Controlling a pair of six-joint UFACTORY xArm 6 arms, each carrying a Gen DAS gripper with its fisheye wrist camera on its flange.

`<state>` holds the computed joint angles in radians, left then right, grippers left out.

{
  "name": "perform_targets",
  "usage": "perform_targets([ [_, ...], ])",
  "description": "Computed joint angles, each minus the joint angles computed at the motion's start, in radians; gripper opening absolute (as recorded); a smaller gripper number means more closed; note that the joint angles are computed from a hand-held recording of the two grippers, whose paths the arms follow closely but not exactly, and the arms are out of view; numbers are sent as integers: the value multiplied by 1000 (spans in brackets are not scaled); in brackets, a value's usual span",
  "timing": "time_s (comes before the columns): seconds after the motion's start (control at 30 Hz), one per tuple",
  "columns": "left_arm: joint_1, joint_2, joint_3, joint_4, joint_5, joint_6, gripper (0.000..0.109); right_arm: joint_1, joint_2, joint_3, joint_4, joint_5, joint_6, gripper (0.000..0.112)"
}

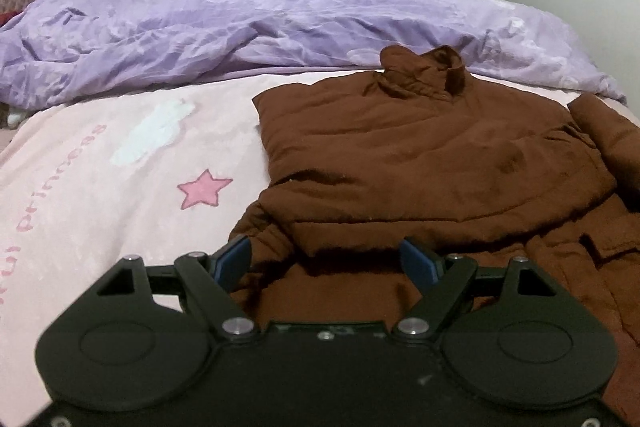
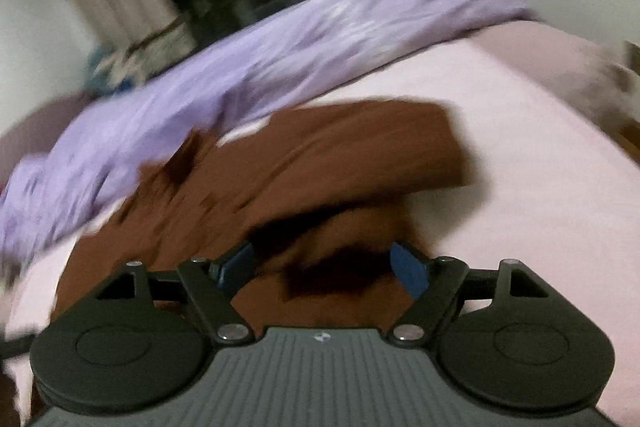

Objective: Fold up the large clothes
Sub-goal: 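Grasp the other sleeve cuff with the right gripper and lift it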

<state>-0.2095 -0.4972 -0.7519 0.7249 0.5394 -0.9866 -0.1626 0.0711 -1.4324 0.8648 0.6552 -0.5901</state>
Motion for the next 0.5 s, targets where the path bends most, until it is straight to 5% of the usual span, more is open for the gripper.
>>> perform_targets([
  [0.07, 0, -4, 2, -6, -11, -3, 83, -8, 74, -64, 2, -43, 127, 94],
  [0.23, -4, -23, 7, 17, 4, 9, 83, -41, 331, -353, 71, 110, 447, 90],
  [0.33, 9, -39, 18, 21, 14, 23, 83, -35, 419, -431, 251, 96, 376, 84],
  [0.43, 40, -50, 31, -2, 12, 47, 83, -1, 414, -431, 250, 14, 321, 28],
  [0.5, 65, -55, 40, -16, -3, 59, 83, 36, 362, -393, 328, -58, 154, 19],
])
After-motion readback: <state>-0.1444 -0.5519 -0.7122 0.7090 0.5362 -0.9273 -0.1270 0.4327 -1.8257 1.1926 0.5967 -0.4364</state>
